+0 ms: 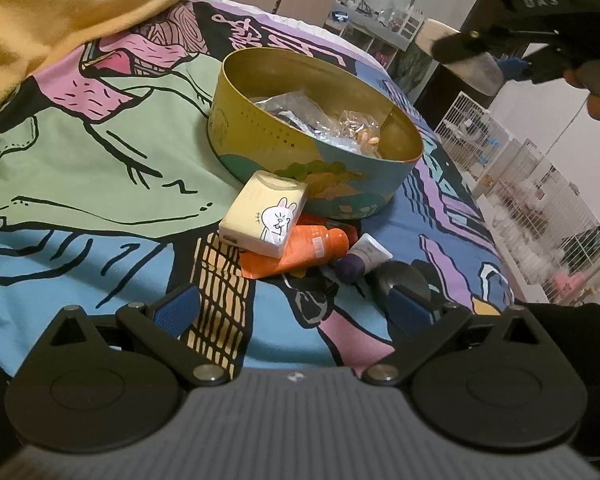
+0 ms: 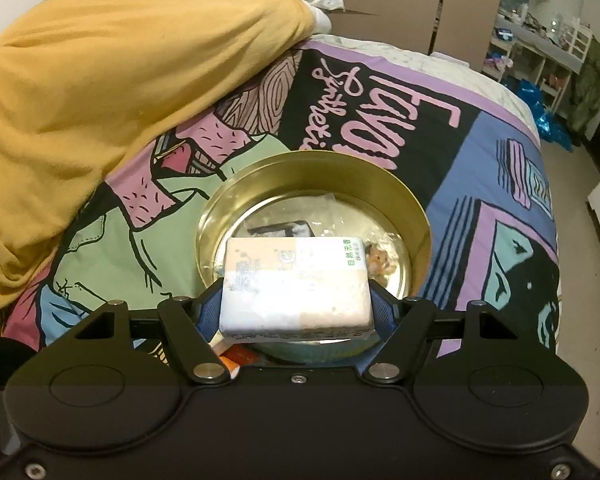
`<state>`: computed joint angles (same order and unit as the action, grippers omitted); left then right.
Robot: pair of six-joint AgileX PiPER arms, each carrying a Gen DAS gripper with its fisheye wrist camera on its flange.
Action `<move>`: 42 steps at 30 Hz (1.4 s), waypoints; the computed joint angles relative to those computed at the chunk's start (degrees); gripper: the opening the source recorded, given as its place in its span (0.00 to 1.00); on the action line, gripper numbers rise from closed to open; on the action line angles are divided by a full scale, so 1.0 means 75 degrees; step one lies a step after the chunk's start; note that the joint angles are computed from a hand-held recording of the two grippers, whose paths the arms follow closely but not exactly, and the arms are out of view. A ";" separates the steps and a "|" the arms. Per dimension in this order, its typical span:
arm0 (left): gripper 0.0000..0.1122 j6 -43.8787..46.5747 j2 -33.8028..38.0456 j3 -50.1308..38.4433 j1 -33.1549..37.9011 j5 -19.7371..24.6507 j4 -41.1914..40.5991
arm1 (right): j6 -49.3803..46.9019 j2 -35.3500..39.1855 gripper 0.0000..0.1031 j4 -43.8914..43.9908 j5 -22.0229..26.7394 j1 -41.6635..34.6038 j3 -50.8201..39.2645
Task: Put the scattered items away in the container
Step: 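Carry the white box over the gold tin and open the right tool, then move the left tool toward the yellow rabbit-print pack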
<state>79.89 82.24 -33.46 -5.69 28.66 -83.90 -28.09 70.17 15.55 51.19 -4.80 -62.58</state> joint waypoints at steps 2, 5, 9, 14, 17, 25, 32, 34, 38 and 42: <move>0.92 0.0027 0.0015 0.0001 0.0047 0.0056 -0.0053 | 0.0258 0.0148 0.67 -0.0243 -0.0075 0.0254 -0.0133; 0.92 0.0093 0.0055 0.0008 0.0133 0.0168 -0.0154 | 0.0666 0.0353 0.67 -0.0571 -0.0209 0.0560 -0.0331; 0.92 0.0100 0.0106 -0.0004 0.0155 0.0201 -0.0195 | 0.1171 0.0568 0.67 -0.0981 -0.0477 0.0830 -0.0525; 0.92 0.0099 0.0148 -0.0013 0.0124 0.0203 -0.0174 | 0.1586 0.0919 0.68 -0.1182 -0.0697 0.0969 -0.0857; 0.92 0.0122 0.0173 -0.0014 0.0122 0.0210 -0.0188 | 0.1917 0.1097 0.96 -0.1223 -0.0771 0.0901 -0.1065; 0.92 0.0042 0.0196 -0.0042 0.0096 0.0184 -0.0077 | 0.0648 0.0425 1.00 0.0028 -0.0602 -0.0218 -0.0408; 0.92 -0.0147 0.0210 -0.0084 -0.0025 -0.0005 0.0113 | -0.1731 -0.0498 1.00 0.1641 -0.0152 -0.2252 0.1056; 0.92 -0.0156 0.0190 -0.0073 -0.0086 -0.0085 0.0153 | -0.2337 -0.0711 1.00 0.1906 -0.0097 -0.2794 0.1476; 0.92 -0.0243 0.0176 -0.0075 -0.0214 -0.0262 0.0280 | -0.3598 -0.1023 1.00 0.2502 0.0275 -0.3908 0.2098; 0.92 -0.0464 0.0160 -0.0091 -0.0337 -0.0449 0.0493 | -0.4964 -0.1324 1.00 0.3180 0.0725 -0.5067 0.2610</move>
<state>76.41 83.44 -34.14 -8.22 25.30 -80.20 -65.31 60.25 39.40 56.62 -42.81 -43.00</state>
